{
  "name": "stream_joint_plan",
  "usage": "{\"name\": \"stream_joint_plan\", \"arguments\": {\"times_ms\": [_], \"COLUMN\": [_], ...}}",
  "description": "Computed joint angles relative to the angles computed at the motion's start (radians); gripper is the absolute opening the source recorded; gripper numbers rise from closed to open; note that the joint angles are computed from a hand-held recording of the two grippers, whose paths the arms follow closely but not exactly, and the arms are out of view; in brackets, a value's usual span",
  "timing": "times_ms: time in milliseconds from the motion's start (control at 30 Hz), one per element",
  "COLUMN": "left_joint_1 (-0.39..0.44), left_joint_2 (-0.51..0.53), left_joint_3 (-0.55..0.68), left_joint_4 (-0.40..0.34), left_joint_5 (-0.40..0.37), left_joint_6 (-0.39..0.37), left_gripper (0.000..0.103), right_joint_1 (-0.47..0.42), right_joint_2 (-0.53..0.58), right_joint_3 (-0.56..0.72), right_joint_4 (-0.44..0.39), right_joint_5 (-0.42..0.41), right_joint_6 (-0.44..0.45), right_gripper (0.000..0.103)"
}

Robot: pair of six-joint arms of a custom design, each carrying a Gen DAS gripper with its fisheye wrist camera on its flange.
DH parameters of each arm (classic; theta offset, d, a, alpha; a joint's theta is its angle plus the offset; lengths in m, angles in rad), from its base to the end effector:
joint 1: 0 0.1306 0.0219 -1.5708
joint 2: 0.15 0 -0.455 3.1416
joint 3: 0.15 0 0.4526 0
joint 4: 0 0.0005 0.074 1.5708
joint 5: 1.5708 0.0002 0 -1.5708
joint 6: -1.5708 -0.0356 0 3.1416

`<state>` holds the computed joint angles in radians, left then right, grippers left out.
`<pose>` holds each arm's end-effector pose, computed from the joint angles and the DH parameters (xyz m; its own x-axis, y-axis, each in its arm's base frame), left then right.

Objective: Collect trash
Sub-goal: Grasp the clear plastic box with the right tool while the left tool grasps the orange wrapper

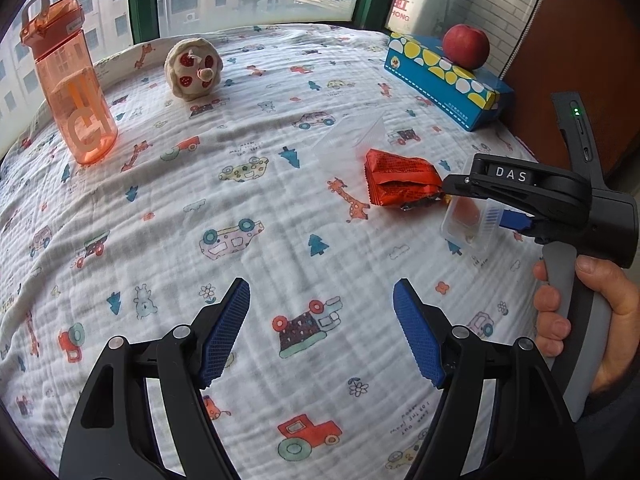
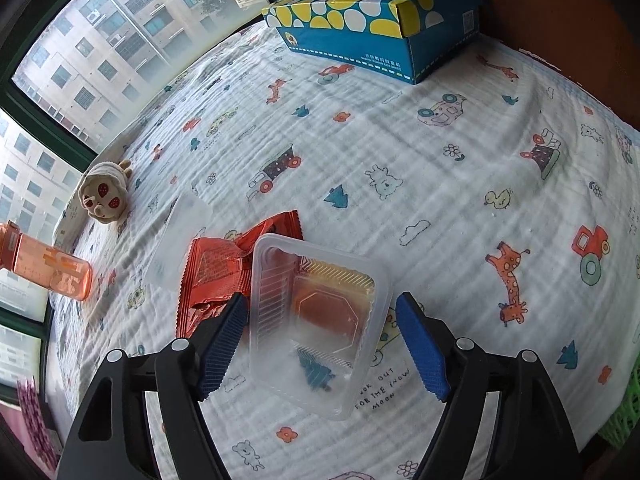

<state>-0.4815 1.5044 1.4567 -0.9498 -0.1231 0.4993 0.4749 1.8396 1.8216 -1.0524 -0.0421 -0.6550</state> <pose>0.5080 -0.2611 0.4705 -0.8455 -0.0943 -0.5256 -0.0048 0.9856 -0.1692 0.6326 0.3264 0.4419 -0.9080 0.2175 -0.3580 0.0988 0.9417 0.3215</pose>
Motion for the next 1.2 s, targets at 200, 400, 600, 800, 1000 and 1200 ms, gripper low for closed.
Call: {"name": "stream_joint_plan", "arguments": {"times_ms": [200,400,600,800,1000,1200], "left_joint_1": [0.004,-0.001,-0.018,-0.024,-0.022,-0.024], "left_joint_2": [0.015,0.062,0.135,0.210,0.265,0.293], "left_joint_3": [0.012,0.055,0.127,0.204,0.259,0.281], "left_joint_4": [0.004,0.001,-0.007,-0.016,-0.022,-0.034], "left_joint_5": [0.007,0.017,0.012,0.007,-0.002,-0.005], "left_joint_6": [-0.004,-0.031,-0.077,-0.105,-0.113,-0.124], "left_gripper": [0.068,0.065,0.065,0.065,0.065,0.054], "right_joint_1": [-0.006,-0.024,-0.050,-0.077,-0.101,-0.117], "right_joint_2": [-0.019,-0.091,-0.173,-0.231,-0.268,-0.287], "right_joint_3": [-0.024,-0.091,-0.162,-0.218,-0.257,-0.287], "right_joint_4": [-0.014,0.009,0.038,0.051,0.066,0.077], "right_joint_5": [-0.019,-0.030,-0.047,-0.064,-0.077,-0.087], "right_joint_6": [0.042,0.120,0.174,0.202,0.215,0.215], "right_gripper": [0.045,0.044,0.044,0.044,0.044,0.044]}}
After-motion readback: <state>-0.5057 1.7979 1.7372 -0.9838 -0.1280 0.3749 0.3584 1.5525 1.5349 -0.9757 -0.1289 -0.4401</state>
